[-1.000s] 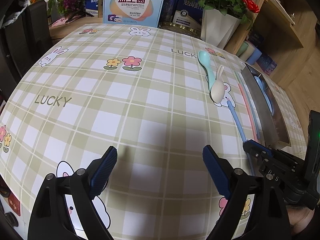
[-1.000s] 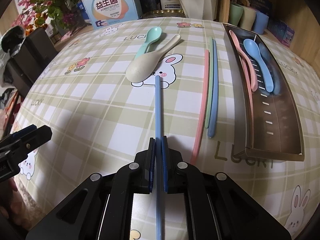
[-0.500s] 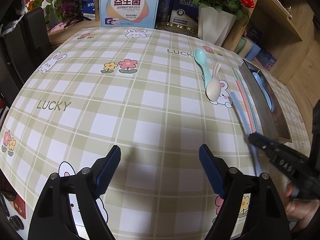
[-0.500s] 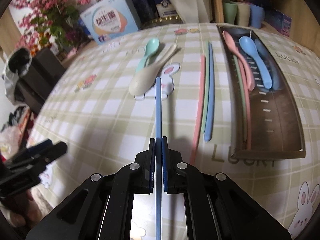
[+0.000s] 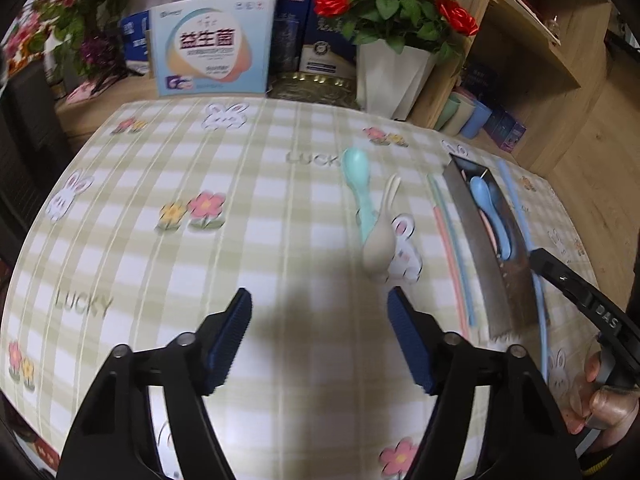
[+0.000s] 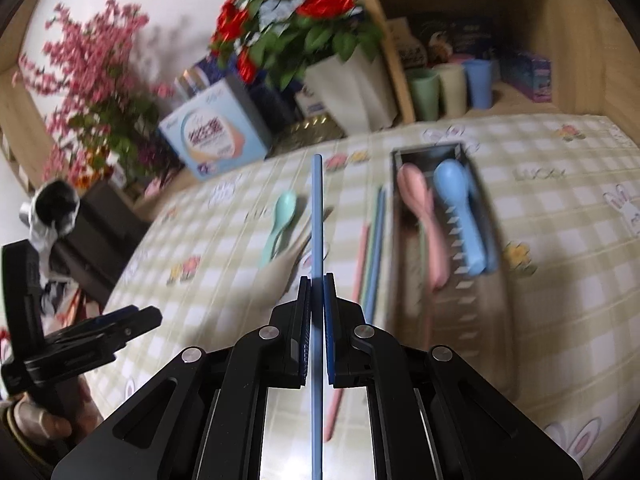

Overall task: Organize utensils
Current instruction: 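Grasp the teal spoon with the left gripper while the right gripper carries the blue chopstick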

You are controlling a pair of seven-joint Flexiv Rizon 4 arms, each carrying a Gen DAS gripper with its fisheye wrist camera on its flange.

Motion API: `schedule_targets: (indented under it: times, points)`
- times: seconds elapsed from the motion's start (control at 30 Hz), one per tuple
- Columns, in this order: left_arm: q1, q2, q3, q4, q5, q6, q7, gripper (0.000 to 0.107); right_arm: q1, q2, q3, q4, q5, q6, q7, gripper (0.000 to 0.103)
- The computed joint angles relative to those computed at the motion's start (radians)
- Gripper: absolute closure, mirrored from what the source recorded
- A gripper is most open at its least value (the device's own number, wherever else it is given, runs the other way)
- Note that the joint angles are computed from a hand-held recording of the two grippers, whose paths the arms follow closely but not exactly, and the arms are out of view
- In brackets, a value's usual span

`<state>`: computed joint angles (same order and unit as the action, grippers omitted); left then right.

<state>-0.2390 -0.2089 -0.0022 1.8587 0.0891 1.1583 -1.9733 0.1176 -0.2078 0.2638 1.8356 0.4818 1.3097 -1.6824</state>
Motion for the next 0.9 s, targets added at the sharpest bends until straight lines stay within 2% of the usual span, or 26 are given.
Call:
schedule_targets:
  times: [0.03,0.1,0.17,0.3,0.4,0.57,0.7,0.77,0.9]
  points:
    - [0.001,-0.019,-0.003,-0.029,0.001,-0.011,0.004,0.047,-0.006,-0.003,-0.003,-0.011,0.006,0.000,-0.003,0.097]
    - [-0.002,-0.075,-0.002,-0.109,0.011,-0.043,0.004,0.059,-0.020,-0.010,-0.007,-0.027,0.017,0.006,-0.012,0.097]
    - [0.007,-0.138,-0.016,-0.181,-0.018,-0.063,0.044,0.066,-0.032,-0.018,-0.016,-0.038,0.019,0.014,-0.006,0.097]
    - [0.040,-0.259,-0.062,-0.301,-0.129,-0.102,0.155,0.066,-0.062,-0.037,-0.019,-0.064,0.031,0.015,0.002,0.097]
    - [0.028,-0.325,-0.040,-0.377,-0.153,-0.141,0.169,0.066,-0.079,-0.050,-0.020,-0.074,0.030,0.026,0.004,0.097]
    - [0.047,-0.384,-0.059,-0.422,-0.235,-0.163,0.208,0.066,-0.103,-0.071,-0.009,-0.088,0.034,0.042,0.015,0.097]
    - [0.060,-0.411,-0.079,-0.423,-0.314,-0.145,0.206,0.066,-0.125,-0.085,0.003,-0.103,0.047,0.036,0.024,0.097]
    - [0.053,-0.424,-0.069,-0.438,-0.319,-0.157,0.194,0.067,-0.130,-0.092,0.004,-0.107,0.047,0.032,0.028,0.097]
    - [0.027,-0.439,-0.035,-0.470,-0.282,-0.189,0.167,0.077,-0.139,-0.094,0.012,-0.105,0.052,0.034,0.027,0.097]
